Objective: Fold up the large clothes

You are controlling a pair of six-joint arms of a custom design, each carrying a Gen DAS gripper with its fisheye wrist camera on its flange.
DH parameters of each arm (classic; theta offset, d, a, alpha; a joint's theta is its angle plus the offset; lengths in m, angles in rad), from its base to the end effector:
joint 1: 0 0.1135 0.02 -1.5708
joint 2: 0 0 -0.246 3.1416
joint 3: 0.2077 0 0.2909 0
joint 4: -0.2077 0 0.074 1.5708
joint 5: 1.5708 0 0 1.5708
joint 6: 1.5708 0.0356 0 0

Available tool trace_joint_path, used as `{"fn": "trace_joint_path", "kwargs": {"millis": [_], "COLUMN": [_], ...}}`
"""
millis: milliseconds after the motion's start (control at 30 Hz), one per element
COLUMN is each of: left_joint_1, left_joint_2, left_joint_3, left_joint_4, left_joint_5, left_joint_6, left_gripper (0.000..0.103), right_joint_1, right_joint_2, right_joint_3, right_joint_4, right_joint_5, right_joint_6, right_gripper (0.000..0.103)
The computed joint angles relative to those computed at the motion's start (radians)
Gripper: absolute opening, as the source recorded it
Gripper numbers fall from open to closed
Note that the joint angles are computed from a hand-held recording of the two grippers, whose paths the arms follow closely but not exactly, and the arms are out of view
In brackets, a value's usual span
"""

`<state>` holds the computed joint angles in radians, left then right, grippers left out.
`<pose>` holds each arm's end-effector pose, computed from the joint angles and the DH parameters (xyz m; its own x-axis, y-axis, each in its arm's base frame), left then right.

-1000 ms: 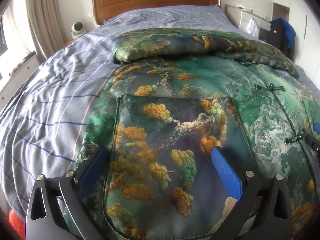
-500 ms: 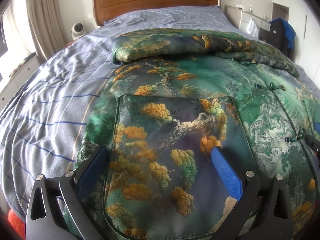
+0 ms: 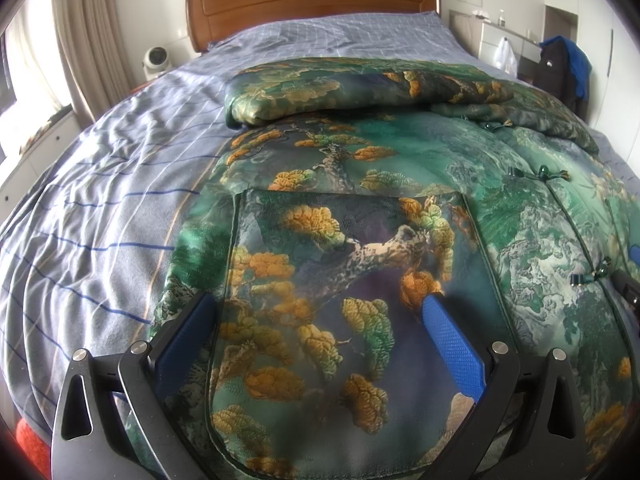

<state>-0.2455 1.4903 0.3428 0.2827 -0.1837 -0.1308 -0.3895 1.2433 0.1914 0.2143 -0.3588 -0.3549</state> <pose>0.2369 -0.0526 0.0409 -0.7480 0.0552 -0.6614 0.0267 0.9982 0.0532 0.1953 -0.0666 0.0492 -0.6926 -0.0674 -0.7182 -0.1093 0.9939 0.0121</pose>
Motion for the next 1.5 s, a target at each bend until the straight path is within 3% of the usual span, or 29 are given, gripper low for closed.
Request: {"fn": "trace_joint_path", "kwargs": {"millis": [600,1167,1500], "left_joint_1": [0.003,0.003,0.002], "left_joint_2": [0.000,-0.009,-0.007], "left_joint_3": [-0.001,-0.006,-0.006], "left_joint_4": [0.002,0.000,0.001], "left_joint_5": [0.007,0.004,0.005], "left_joint_6": [0.000,0.002,0.001], "left_gripper": [0.103,0.103,0.103], "right_joint_1": [-0.001,-0.029,-0.061], "right_joint_2": [-0.025,-0.431,-0.451], "right_joint_3": [-0.003,-0.102,-0.101], "right_joint_4": [-0.025,-0.229,-0.243], "right_joint_5": [0.000,-0.099,-0.138], "right_joint_6": [-0.001,0.018,0.021], "right_gripper": [0.098,0.098,0.098]}}
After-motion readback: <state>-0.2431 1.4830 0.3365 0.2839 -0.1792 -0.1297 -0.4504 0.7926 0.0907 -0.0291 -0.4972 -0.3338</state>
